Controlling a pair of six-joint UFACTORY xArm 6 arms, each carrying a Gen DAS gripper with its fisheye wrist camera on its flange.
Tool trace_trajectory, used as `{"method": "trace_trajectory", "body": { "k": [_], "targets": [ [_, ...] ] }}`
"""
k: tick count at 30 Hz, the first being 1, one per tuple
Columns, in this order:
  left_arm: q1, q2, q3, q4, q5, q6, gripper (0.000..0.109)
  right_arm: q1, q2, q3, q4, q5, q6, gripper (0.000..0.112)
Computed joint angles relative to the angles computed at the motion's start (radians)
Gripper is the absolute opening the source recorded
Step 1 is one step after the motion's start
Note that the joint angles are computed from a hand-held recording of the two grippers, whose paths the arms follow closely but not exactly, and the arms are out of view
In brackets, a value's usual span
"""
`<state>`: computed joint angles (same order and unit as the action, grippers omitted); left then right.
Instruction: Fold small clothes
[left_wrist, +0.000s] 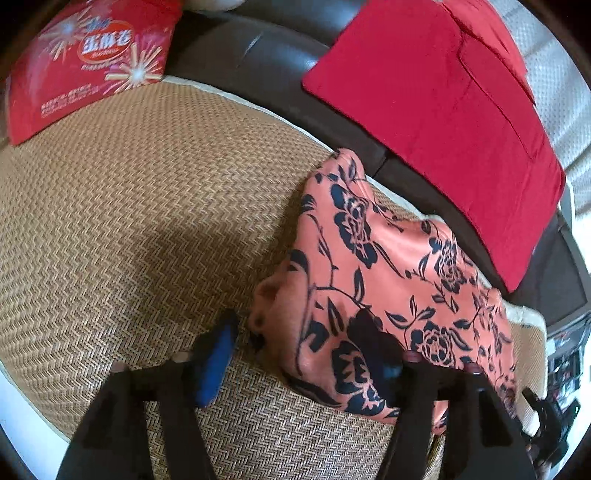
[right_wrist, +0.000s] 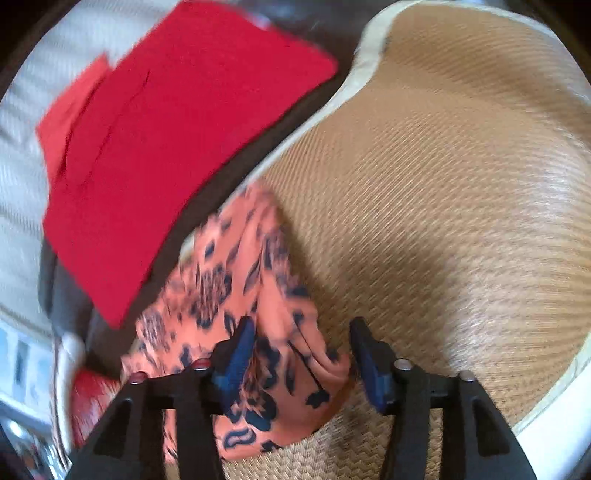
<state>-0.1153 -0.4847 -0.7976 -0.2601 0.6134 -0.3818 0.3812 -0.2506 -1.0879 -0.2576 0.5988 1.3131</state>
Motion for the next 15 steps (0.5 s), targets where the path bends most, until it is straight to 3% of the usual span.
{"method": "trace_trajectory", "body": {
  "k": [3,4,5,6,8,13,14,15],
  "targets": [
    [-0.006,-0.01,0.029,-0.025,-0.053,0.023,0.064,0.002,-0.026,0.009,-0.194,-0.028,0.157,0.063],
    [-0.014,-0.011,0.037,-0.014,-0.074,0.019,0.054,0.008,-0.016,0.0,-0.216,-0.057,0.148,0.063],
    [-0.027,-0.009,0.04,-0.009,-0.088,0.027,0.025,0.015,0.003,-0.016,-0.213,-0.085,0.11,0.059],
    [-0.036,-0.003,0.032,0.017,-0.084,0.023,0.02,0.032,0.037,-0.045,-0.192,-0.112,0.035,0.046],
    [-0.052,0.008,0.017,0.127,-0.091,-0.038,0.018,0.073,0.132,-0.147,-0.13,-0.098,-0.126,0.034],
    [-0.06,0.046,-0.024,0.139,-0.121,-0.055,0.016,0.154,0.351,-0.383,0.05,-0.033,-0.403,0.03],
    [-0.061,0.058,-0.033,0.14,-0.122,-0.062,0.018,0.162,0.388,-0.427,0.079,-0.017,-0.436,0.03],
    [-0.062,0.071,-0.042,0.138,-0.116,-0.071,0.032,0.172,0.425,-0.472,0.108,0.0,-0.463,0.03]
  ]
}}
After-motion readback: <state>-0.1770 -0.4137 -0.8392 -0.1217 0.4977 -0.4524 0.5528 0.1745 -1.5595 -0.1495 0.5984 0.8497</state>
